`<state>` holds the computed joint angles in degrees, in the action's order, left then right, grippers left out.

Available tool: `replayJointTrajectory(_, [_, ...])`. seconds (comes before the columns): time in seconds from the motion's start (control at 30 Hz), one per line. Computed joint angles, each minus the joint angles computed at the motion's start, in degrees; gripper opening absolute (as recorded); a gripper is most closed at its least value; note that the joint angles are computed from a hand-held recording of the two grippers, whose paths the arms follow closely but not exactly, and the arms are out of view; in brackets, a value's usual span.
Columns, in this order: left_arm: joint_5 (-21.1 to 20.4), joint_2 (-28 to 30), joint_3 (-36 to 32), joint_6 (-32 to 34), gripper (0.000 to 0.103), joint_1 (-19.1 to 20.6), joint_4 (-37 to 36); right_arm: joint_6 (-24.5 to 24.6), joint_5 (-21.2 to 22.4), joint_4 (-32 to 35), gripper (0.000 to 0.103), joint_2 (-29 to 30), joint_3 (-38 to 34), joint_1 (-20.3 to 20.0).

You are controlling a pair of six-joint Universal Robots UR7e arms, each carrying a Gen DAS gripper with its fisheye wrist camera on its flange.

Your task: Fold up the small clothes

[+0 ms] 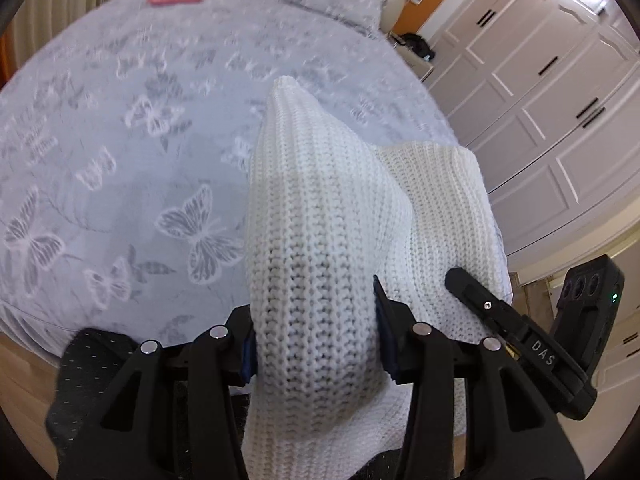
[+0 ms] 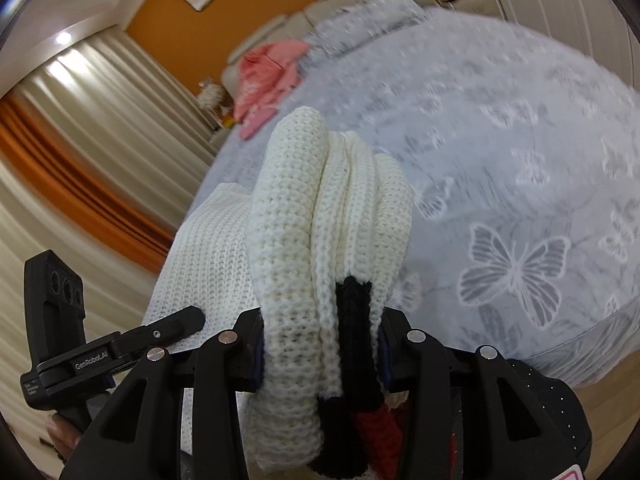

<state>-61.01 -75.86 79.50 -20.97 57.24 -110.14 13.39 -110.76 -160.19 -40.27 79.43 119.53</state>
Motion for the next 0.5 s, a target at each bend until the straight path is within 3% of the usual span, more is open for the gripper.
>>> replayJointTrajectory(0.13, [3.05,-2.66,1.28,1.65,0.045,-2.43,-1.40,-2.69,-1.00,-2.12,0.040,0.52,-0.97,2.63])
replayJointTrajectory(0.5, [8.47,-7.30,-0.71,5.52,0.046,-4.33,-2.07,-6.27,3.25,-1.27,0.040,7.24,-11.22,6.16])
